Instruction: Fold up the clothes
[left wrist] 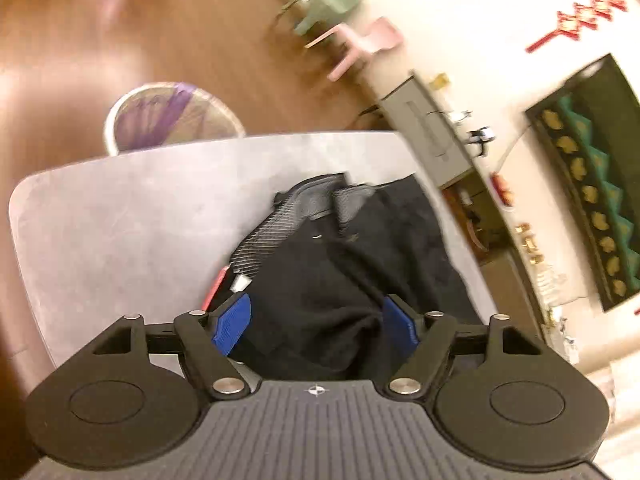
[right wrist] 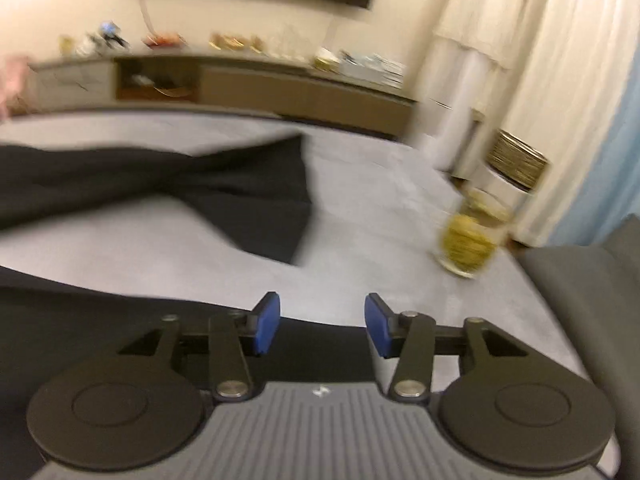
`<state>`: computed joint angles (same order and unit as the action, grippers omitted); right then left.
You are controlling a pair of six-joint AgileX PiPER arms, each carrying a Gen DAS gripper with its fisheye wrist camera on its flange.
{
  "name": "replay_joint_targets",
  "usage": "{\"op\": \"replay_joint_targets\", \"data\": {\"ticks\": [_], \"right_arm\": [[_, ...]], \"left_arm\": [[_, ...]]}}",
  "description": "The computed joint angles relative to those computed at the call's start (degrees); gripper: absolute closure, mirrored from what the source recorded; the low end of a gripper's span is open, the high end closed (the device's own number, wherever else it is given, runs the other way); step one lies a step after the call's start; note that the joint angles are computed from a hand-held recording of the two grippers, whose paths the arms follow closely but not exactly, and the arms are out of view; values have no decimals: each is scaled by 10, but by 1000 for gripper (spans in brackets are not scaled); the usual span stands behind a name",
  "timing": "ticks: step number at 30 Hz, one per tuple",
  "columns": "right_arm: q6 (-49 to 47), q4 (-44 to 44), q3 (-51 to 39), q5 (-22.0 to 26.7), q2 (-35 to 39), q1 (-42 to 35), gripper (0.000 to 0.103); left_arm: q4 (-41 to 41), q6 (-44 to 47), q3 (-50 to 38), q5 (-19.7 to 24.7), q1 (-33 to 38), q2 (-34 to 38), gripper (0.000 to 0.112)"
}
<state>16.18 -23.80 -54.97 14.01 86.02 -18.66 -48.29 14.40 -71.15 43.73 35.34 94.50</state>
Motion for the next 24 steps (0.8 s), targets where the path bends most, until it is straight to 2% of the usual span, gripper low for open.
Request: {"op": "replay_joint_targets", "data": {"ticks": [2, 3, 4, 7, 9, 10, 11, 13, 14, 16, 18, 20, 23, 24], "right_arm": [[-106, 105, 22, -17, -22, 23, 51], [-163, 158, 32, -24, -31, 34, 49], [-220, 212, 41, -29, -39, 45, 46], [-361, 364, 57, 20, -67, 71, 45], [-377, 370, 52, 42, -59, 76, 45], [-352, 339, 48, 47, -51, 79, 45], [-331, 323, 42, 55, -46, 79, 45], [-295, 307, 27, 76, -31, 68, 46], [-269, 289, 23, 85, -24, 66, 46], [-275, 308, 18, 100, -14, 47, 44], [-316, 357, 15, 114, -16, 17, 44], [-331, 395, 21, 101, -25, -20, 43], [-410, 526, 23, 113, -60, -116, 38], [-423, 552, 20, 121, -70, -151, 35]], "left_arm": [[23, -19, -12, 9, -15, 20, 27], [36, -30, -18, 8, -25, 29, 26], [66, -50, -22, -17, -44, 35, 26], [164, -120, -37, -87, -90, 57, 28], [278, -186, -90, -112, -135, 95, 42], [328, -205, -140, -100, -154, 124, 65], [355, -214, -179, -111, -157, 153, 82], [380, -208, -255, -134, -156, 208, 83], [367, -216, -268, -156, -144, 218, 83], [274, -185, -269, -178, -113, 216, 83], [197, -164, -267, -162, -90, 204, 79], [178, -143, -240, -153, -88, 172, 64], [159, -90, -189, -147, -94, 116, 61], [134, -47, -182, -136, -103, 106, 58]]}}
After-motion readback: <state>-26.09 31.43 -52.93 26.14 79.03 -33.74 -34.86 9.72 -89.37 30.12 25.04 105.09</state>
